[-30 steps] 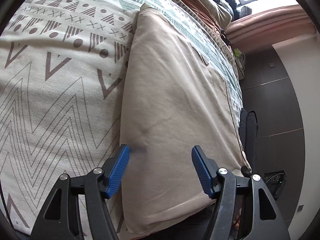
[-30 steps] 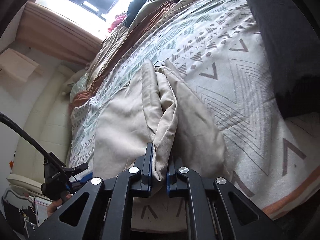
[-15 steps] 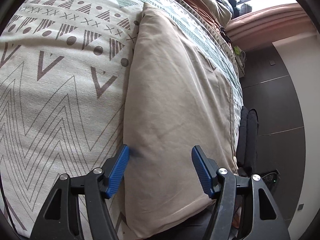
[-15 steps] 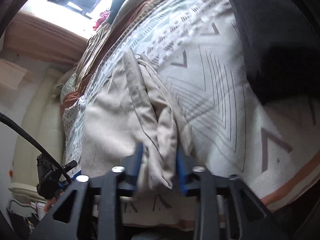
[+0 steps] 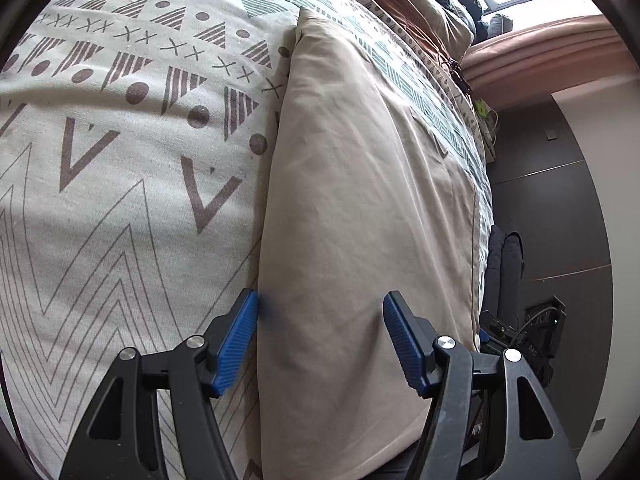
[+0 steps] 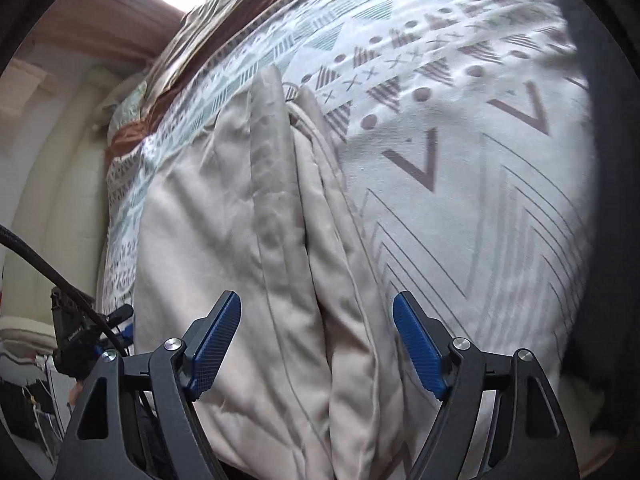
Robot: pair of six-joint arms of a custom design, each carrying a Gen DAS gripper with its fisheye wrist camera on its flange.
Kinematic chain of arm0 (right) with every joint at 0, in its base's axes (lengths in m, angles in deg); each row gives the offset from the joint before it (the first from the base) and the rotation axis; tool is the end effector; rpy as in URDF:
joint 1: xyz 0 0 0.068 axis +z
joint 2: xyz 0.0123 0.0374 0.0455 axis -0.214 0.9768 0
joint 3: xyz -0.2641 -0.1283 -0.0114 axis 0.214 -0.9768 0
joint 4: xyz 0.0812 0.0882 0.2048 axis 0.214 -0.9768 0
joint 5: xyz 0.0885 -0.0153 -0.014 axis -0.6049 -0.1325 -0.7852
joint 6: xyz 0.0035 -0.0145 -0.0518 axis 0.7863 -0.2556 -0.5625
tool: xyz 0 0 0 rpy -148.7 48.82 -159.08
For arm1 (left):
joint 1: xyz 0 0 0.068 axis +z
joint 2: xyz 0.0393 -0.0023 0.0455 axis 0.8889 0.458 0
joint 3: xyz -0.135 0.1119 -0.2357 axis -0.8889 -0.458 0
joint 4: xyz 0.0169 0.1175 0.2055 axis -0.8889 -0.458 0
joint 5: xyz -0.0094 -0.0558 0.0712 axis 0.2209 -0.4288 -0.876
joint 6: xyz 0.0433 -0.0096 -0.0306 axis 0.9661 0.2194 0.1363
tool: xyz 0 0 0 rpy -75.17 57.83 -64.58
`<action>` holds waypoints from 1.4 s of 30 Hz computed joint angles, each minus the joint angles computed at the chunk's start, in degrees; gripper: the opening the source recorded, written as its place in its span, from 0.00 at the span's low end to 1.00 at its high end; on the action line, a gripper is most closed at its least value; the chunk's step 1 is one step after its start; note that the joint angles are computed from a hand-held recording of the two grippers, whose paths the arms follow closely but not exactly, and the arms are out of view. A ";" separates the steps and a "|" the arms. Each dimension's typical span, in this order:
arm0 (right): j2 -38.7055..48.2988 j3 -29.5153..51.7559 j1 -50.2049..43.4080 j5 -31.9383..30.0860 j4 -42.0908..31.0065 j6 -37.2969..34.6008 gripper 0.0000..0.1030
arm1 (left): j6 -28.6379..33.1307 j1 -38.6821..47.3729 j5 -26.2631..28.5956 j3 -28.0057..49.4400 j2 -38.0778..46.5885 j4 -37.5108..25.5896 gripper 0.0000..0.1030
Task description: Fold large clothes
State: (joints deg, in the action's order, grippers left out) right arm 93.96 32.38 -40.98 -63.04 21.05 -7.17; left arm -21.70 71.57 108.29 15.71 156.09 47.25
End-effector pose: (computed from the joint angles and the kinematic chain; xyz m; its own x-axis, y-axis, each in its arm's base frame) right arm 0.2520 -0.1124 0.3102 -0.9001 0.2846 -0.3298 0.0636 0.8347 0.5470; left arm 0.3216 0.0295 0.2047 -0.8560 -0.4867 -0.1746 -0.2718 0.7108 -0.6488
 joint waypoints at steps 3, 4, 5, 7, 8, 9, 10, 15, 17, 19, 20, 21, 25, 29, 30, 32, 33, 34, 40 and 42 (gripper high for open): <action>4.87 4.34 3.40 1.28 -0.05 0.37 0.75 | -0.66 0.33 0.14 1.32 1.95 0.67 0.63; 6.38 5.81 4.19 1.20 -0.24 0.47 0.75 | -0.78 0.40 0.12 1.72 2.47 1.06 0.63; 7.64 7.13 5.02 1.52 -0.05 0.90 0.72 | -0.85 0.35 -0.07 2.02 2.87 1.41 0.63; 10.75 10.88 6.45 1.96 -0.87 0.84 0.67 | -1.09 0.18 -0.53 2.95 4.04 2.01 0.63; 12.61 13.10 6.94 1.78 -1.59 0.73 0.64 | -1.28 0.23 -0.67 3.42 4.57 2.15 0.63; 14.38 15.27 7.35 1.78 -2.21 0.88 0.60 | -1.63 0.27 -0.73 4.15 5.44 2.38 0.61; 16.34 17.69 7.75 1.66 -3.02 0.96 0.59 | -1.79 0.34 -0.60 4.78 6.15 2.45 0.60; 27.55 31.19 8.75 -1.94 -7.67 0.77 0.53 | -2.00 -0.08 -1.93 9.88 9.85 1.99 0.59; 31.76 35.94 8.70 -4.20 -8.96 1.15 0.53 | -1.81 -0.08 -2.22 12.47 11.45 1.12 0.57; 35.74 40.70 8.62 -6.76 -10.80 1.47 0.52 | -1.86 -0.25 -2.86 15.32 13.27 0.17 0.57; 37.34 42.05 8.45 -7.99 -11.05 1.49 0.52 | -1.99 -0.23 -3.11 16.76 14.28 -0.05 0.57; 39.62 45.07 8.49 -9.38 -12.24 1.76 0.52 | -2.05 -0.21 -3.30 18.42 15.41 -0.44 0.57; 46.81 53.65 8.78 -13.88 -16.15 1.34 0.53 | -2.17 -0.18 -4.22 25.39 19.71 -2.54 0.56; 53.95 63.62 9.67 -16.49 -19.82 2.04 0.53 | -2.30 -0.31 -5.92 35.33 25.20 -6.96 0.56; 55.33 65.65 10.04 -16.62 -19.93 2.79 0.52 | -2.17 -0.43 -6.55 38.16 26.62 -8.34 0.55; 57.86 70.37 10.21 -16.17 -21.66 2.84 0.52 | -1.57 -0.66 -7.79 42.65 28.92 -10.78 0.53; 57.50 69.56 10.40 -15.70 -20.60 2.93 0.47 | -1.10 -0.90 -8.64 45.16 30.22 -11.93 0.49; 56.38 67.07 10.57 -14.90 -18.43 3.40 0.44 | -0.60 -1.06 -9.45 47.20 31.32 -12.92 0.47; 44.54 45.70 10.56 -13.14 -2.24 5.78 0.18 | 2.73 -3.12 -15.32 52.72 33.36 -16.62 0.36; 41.11 40.79 10.74 -13.57 1.43 6.93 0.14 | 4.36 -3.85 -16.99 50.40 31.14 -15.16 0.31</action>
